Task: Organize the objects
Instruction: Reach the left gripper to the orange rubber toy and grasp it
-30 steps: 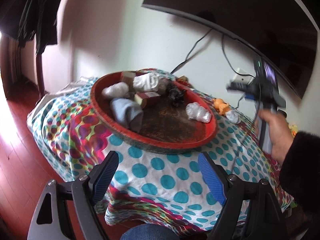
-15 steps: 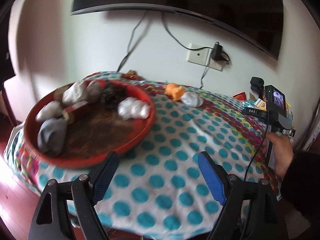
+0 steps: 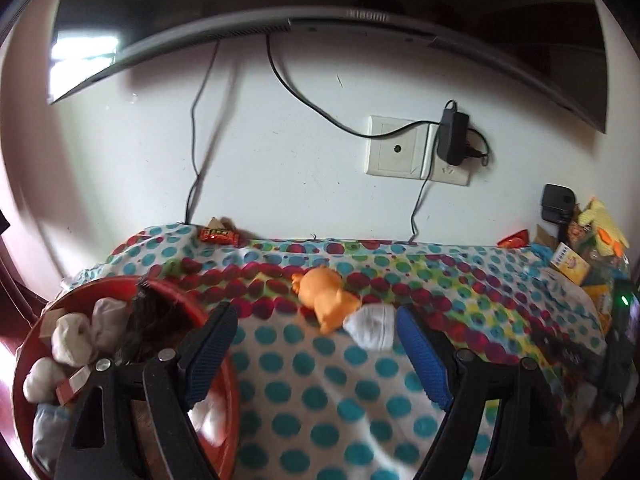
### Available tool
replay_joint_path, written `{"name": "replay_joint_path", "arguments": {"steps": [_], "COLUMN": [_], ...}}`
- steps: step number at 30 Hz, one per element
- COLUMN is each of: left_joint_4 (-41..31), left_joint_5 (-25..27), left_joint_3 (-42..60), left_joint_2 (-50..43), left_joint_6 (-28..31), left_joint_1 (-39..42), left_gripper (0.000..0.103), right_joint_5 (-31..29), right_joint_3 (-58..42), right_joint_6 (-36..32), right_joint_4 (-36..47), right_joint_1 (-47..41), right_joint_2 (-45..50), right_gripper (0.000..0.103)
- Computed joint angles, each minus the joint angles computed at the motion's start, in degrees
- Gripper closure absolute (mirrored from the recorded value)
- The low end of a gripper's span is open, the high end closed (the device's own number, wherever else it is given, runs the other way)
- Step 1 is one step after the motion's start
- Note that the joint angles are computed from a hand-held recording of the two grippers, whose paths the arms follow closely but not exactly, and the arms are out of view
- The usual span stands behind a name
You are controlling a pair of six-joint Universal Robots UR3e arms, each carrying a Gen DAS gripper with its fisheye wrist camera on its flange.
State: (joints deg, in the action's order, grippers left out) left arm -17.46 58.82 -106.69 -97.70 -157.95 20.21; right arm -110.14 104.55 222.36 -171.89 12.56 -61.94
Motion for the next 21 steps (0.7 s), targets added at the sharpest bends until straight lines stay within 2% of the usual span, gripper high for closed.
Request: {"name": "replay_joint_path", "arguments": {"steps": [3,7,11,13,15,16,17,18,19,20,21], "left_joint_4": [-3.24,-9.68,-21.82,-27.12,-29.22,-29.97,-30.17,-29.37,-28.22,-27.40,-26.78], "left_joint_5": [7.03,15.83,23.76,24.22,25.38,26.16,27.00,27.25,28.29,28.60,28.92], "left_joint_3": [12.71,29.25,48.73,55.79,59.38,60.48,60.88,60.25,59.65,59.17,58.79], "left_joint_2": [-10.40,-23.35,-36.22,-40.73,-43.52,-44.37,-44.94,-44.95,-44.86,-44.76,-44.64], "left_joint_6": [-6.08,-10.35,-12.93,-14.49,-15.50,-15.65,-15.46,-15.25,-15.33,-15.06,-14.91], "left_joint_1": [-6.50,-12.56,-17.12,-17.60,-18.21,-18.59,-19.03,-19.34,-19.91,-20.19,-20.48], "left_gripper": [0.019,0.019,0.019,0.019,0.020,0.023,0.038,0.043,0.044,0.053,0.053], "right_joint_5": [-0.03,0.59,1.25,1.67,2.04,2.15,2.31,2.42,2.46,2.57,2.65], "right_joint_3": [0.31,1.25,1.08,0.32,0.34,0.42,0.51,0.55,0.56,0.57,0.68], "right_joint_6": [-0.45,-0.59,-1.15,-1.89,-2.39,-2.41,-2.39,-2.40,-2.45,-2.64,-2.76], "right_joint_4": [-0.67,-2.05,-2.24,-1.67,-2.15,-2.30,-2.42,-2.47,-2.52,-2.68,-2.87], "right_joint_1": [0.17,-0.02,-0.16,-0.09,-0.03,-0.06,-0.13,-0.20,-0.20,-0.21,-0.24], "right_joint_2": [-0.06,-0.35,-0.20,0.12,0.20,0.19,0.19,0.17,0.19,0.23,0.21], "right_gripper": [0.011,0.011,0.011,0.011,0.011,0.011,0.011,0.011,0.011,0.011,0.011]}}
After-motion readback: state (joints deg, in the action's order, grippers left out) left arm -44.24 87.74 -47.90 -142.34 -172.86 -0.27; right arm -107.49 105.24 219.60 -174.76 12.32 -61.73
